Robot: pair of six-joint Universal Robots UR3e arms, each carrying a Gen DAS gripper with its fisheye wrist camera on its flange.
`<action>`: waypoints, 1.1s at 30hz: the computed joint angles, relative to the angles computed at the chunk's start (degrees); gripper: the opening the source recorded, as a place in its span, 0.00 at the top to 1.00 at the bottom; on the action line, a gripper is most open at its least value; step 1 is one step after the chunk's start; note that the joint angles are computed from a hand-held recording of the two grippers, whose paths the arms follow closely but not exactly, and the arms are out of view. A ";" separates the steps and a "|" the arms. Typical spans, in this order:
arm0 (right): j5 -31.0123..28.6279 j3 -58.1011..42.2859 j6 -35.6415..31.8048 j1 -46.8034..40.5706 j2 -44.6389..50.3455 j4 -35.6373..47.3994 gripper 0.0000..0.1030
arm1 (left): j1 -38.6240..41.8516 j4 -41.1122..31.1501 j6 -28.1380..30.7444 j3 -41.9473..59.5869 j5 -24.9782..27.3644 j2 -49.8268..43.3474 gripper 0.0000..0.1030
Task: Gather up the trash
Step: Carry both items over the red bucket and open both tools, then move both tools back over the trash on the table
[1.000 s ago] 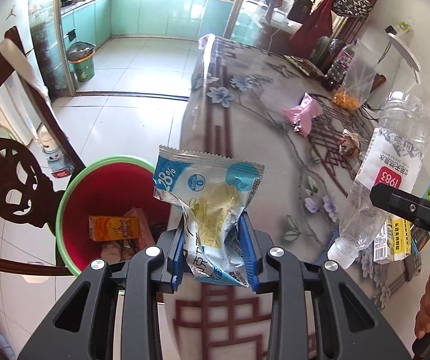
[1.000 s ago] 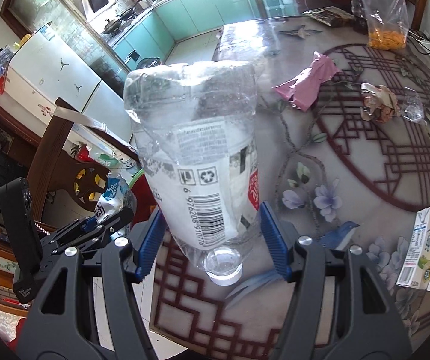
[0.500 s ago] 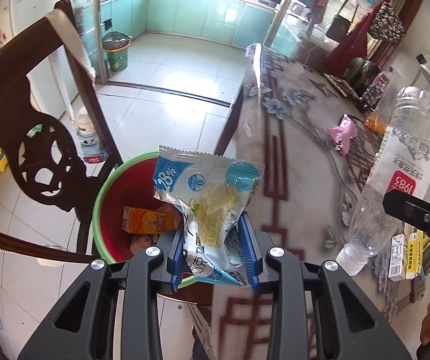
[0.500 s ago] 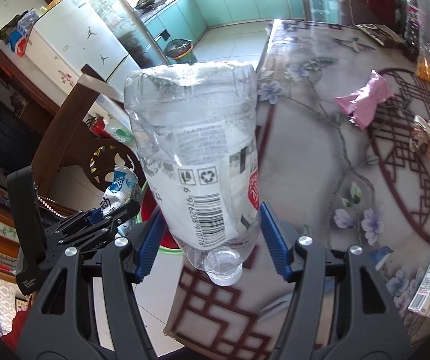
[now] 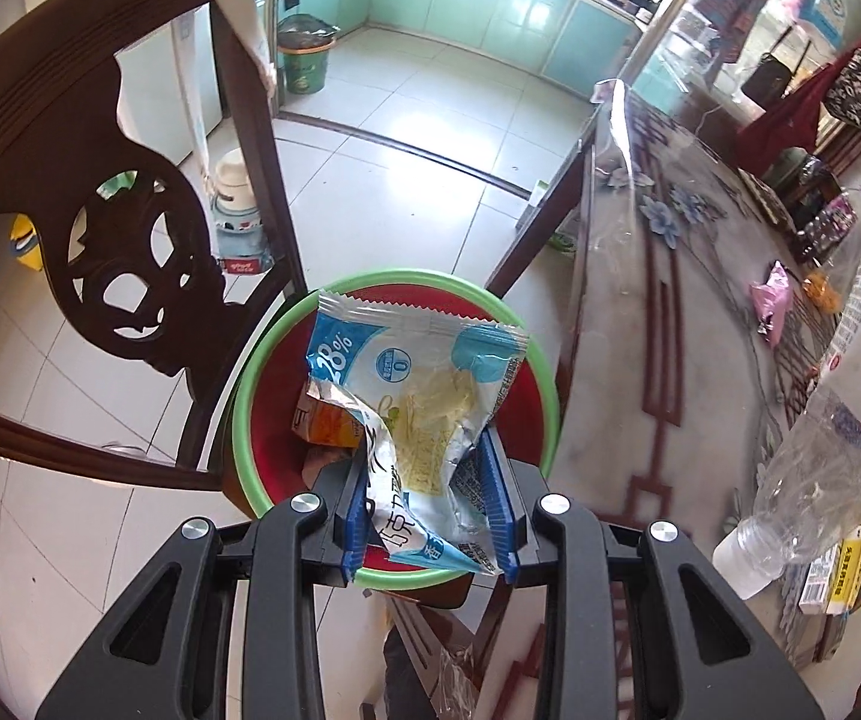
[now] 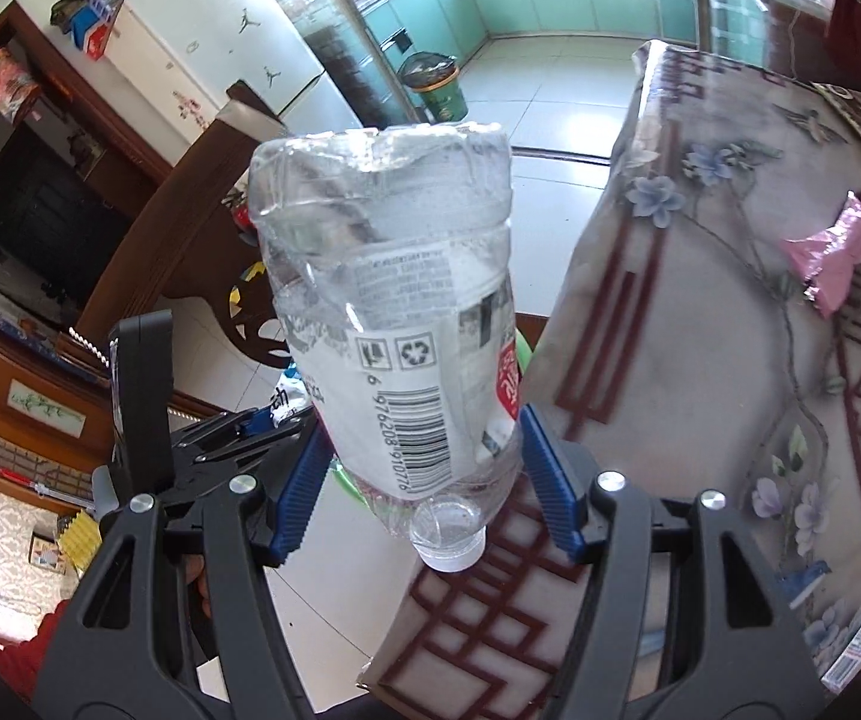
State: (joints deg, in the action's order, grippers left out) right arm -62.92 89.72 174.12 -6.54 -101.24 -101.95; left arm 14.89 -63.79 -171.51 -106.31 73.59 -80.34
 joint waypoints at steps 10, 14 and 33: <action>0.49 -3.46 2.81 5.79 10.20 -6.35 0.41 | 0.55 2.16 -2.02 2.68 2.27 -6.95 0.69; 0.84 -3.43 4.76 6.81 12.50 -8.92 0.37 | 1.00 1.92 -4.18 3.35 2.13 -8.27 0.59; -5.53 -0.36 3.25 2.13 1.46 -6.96 0.22 | -0.08 2.12 -2.95 5.32 2.51 -7.80 0.44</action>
